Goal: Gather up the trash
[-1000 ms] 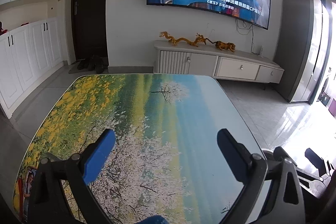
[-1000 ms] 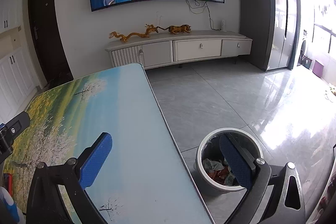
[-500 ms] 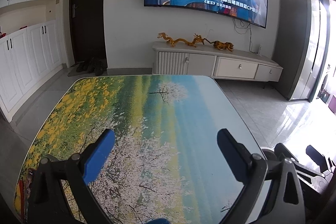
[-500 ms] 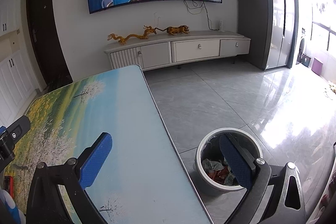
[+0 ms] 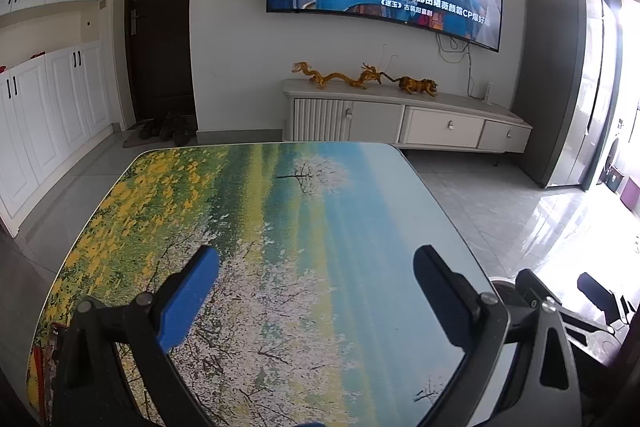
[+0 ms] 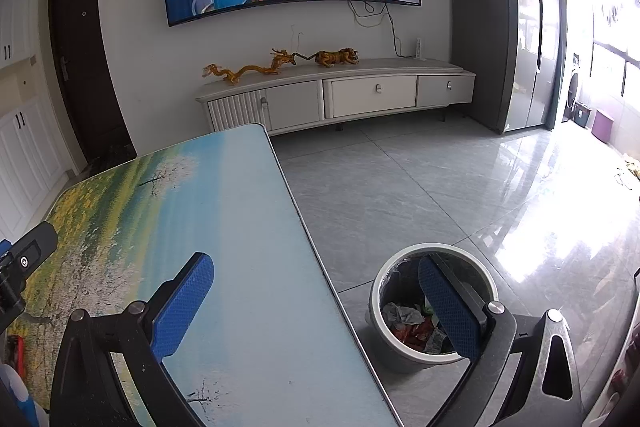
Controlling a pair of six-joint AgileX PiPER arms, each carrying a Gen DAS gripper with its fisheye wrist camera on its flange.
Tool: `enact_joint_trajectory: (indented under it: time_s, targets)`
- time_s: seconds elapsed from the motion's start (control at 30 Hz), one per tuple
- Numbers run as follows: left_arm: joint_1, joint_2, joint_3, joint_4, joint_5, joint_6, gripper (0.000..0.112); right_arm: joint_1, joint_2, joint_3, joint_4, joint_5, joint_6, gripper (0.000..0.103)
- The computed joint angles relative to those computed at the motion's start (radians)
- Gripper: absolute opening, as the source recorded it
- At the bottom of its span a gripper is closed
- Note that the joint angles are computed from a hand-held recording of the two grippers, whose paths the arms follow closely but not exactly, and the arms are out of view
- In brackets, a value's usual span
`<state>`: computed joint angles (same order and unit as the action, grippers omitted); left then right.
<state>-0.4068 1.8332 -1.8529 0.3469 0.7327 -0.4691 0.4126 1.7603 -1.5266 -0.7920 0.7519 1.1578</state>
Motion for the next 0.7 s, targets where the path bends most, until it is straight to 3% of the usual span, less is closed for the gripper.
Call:
enact_joint_trajectory:
  time_s: [0.7]
  targets:
    - [-0.013,-0.001,-0.006,0.006,0.004,0.009,0.098,0.003,-0.007,0.014,-0.043,0.026,0.038,0.103]
